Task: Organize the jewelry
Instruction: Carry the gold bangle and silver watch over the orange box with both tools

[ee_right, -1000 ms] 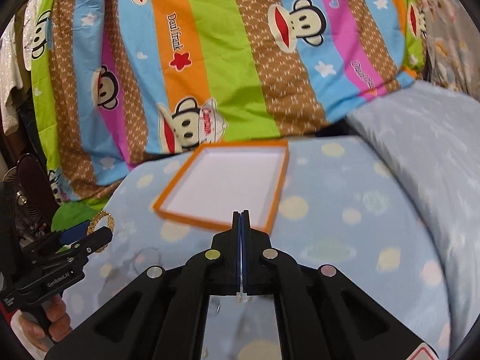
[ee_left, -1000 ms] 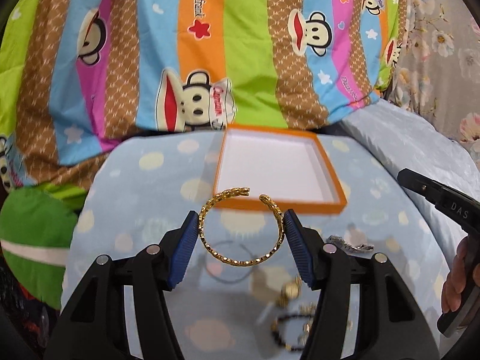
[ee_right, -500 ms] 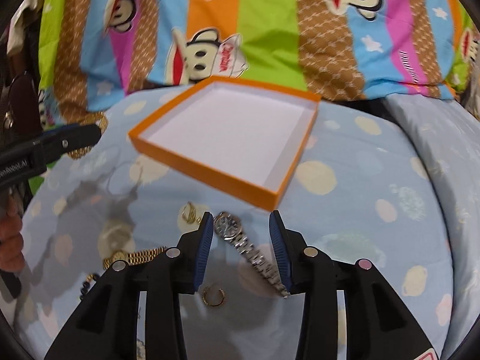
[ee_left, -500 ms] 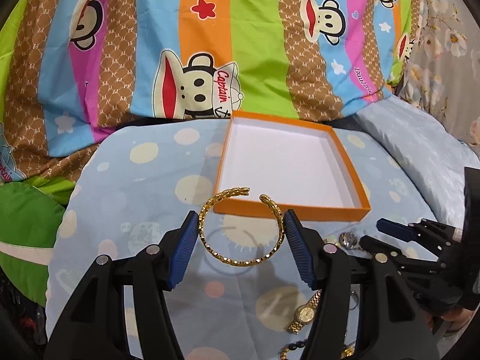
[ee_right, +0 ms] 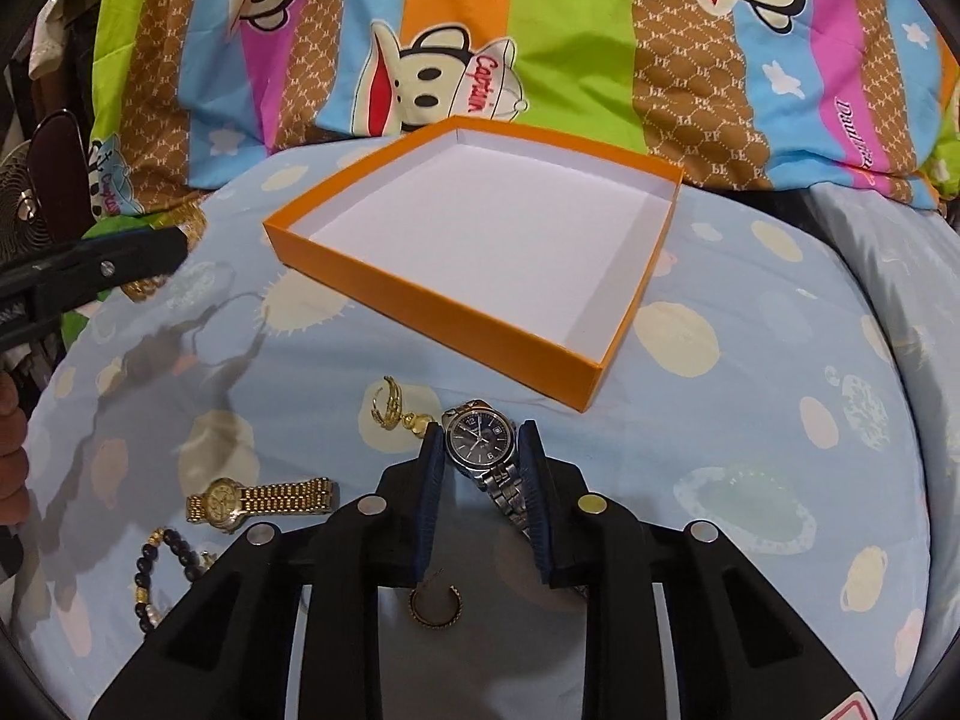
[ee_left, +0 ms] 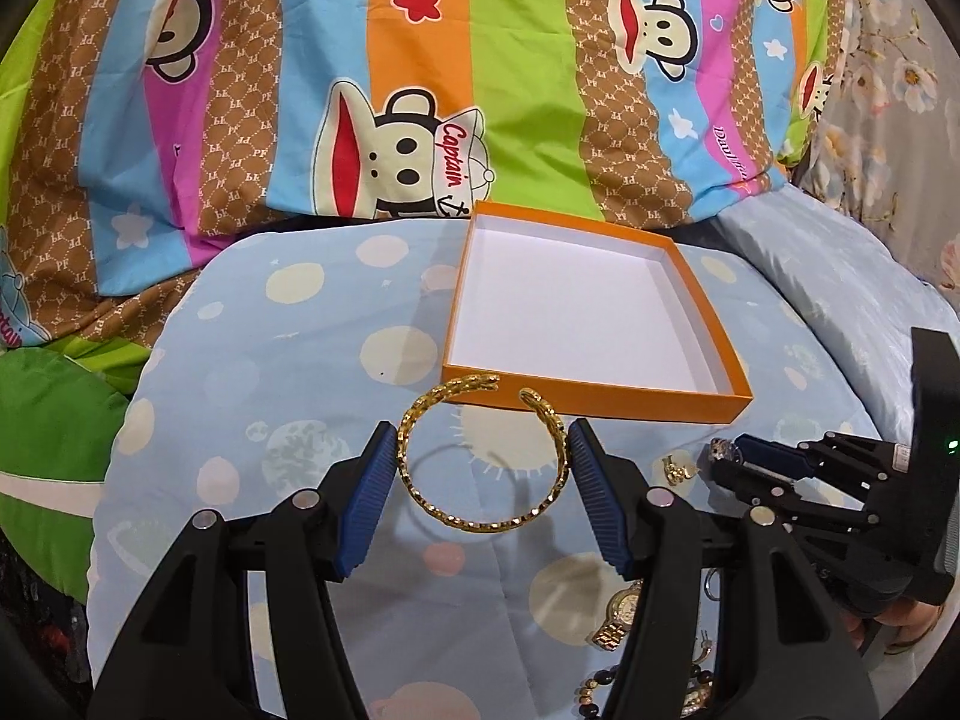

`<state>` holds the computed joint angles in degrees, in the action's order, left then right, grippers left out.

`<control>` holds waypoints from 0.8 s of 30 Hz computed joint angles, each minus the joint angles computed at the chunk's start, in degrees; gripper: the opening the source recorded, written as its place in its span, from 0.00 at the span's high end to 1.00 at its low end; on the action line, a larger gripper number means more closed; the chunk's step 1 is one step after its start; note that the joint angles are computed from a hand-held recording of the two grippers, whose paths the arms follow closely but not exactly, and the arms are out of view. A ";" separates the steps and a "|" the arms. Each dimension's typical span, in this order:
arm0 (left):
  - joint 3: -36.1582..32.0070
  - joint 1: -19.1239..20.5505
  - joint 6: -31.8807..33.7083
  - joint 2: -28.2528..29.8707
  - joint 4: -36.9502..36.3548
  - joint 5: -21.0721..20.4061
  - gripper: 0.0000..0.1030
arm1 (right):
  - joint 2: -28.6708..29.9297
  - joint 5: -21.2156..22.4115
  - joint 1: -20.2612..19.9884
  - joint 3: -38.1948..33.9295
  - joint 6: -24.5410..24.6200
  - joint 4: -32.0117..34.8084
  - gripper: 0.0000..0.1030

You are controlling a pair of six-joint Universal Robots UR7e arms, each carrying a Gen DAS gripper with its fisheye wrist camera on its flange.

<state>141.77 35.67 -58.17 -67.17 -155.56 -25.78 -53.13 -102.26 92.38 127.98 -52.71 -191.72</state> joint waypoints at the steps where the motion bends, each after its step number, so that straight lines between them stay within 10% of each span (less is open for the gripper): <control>1: -0.16 0.05 1.18 0.17 -1.10 -0.24 0.45 | -0.83 0.80 0.11 0.22 0.32 0.08 0.77; 10: -9.12 4.83 21.29 5.75 -13.21 -0.05 0.45 | -3.50 6.76 3.58 -7.75 9.96 7.19 0.77; 24: -29.89 20.43 41.83 18.45 -16.72 -7.04 0.45 | 13.58 -5.21 4.59 -29.74 18.68 15.19 0.77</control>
<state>111.88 56.09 -16.35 -48.72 -172.28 -32.82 -39.54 -107.47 96.97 98.24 -34.03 -176.53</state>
